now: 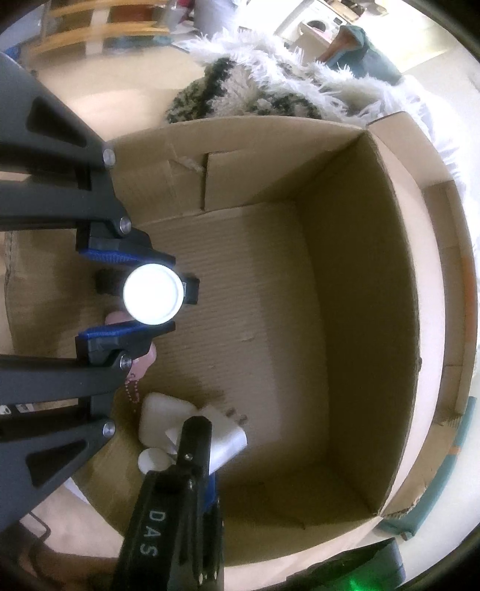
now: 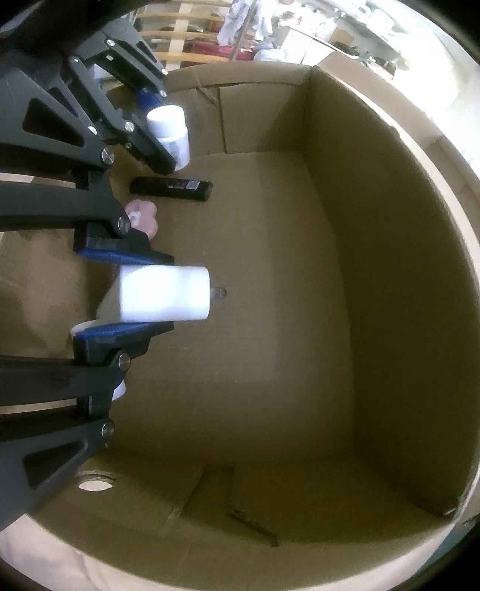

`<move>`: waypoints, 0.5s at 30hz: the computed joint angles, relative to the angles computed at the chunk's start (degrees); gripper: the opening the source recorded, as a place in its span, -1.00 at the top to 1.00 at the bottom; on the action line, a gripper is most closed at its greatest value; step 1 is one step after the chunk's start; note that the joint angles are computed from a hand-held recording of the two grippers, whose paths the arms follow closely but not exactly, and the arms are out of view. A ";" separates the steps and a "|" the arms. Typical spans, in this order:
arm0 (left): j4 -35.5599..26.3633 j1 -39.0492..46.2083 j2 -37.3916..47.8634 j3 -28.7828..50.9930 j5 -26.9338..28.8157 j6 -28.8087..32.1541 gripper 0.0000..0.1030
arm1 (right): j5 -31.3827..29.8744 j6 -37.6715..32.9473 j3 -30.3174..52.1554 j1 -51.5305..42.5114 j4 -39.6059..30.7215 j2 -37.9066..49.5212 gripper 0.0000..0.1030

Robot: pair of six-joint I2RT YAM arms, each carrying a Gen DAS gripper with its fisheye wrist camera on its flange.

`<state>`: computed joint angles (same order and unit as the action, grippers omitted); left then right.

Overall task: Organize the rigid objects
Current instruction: 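Carry the cap and charger into the box and open both tools to release them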

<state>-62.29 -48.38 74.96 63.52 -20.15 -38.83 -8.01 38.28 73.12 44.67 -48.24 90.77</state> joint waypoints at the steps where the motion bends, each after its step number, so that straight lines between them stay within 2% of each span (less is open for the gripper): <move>1: 0.22 0.16 0.00 -0.16 -0.12 0.25 0.53 | 0.24 -0.21 0.11 0.07 0.09 -0.14 0.45; 5: -0.13 -0.95 -0.11 -0.16 -0.77 -1.00 0.51 | 0.27 -0.22 0.59 -0.20 -0.08 -0.90 0.43; 6: 0.01 -1.22 -0.14 -0.12 -0.77 -0.92 0.46 | 0.25 -0.13 0.70 -0.25 -0.03 -1.04 0.43; 7: -0.23 -2.15 -0.57 -0.52 -1.13 -1.66 0.29 | 0.22 -0.10 0.78 -0.26 0.09 -1.20 0.37; 8: -0.53 -2.64 -0.57 -0.32 -1.76 -2.02 0.10 | 0.27 -0.11 0.91 -0.24 0.23 -1.44 0.29; 10: -1.15 -3.55 -0.85 0.10 -3.26 -2.80 -0.10 | 0.49 -0.14 0.91 -0.27 0.74 -2.19 -0.45; 15: -2.28 -4.23 -1.64 1.16 -4.26 -3.89 -0.24 | 0.96 -0.27 0.33 -0.76 2.83 -4.41 -0.55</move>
<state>-64.57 -52.62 73.32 64.68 -24.41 -42.72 -7.05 38.01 73.44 43.91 -45.41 86.36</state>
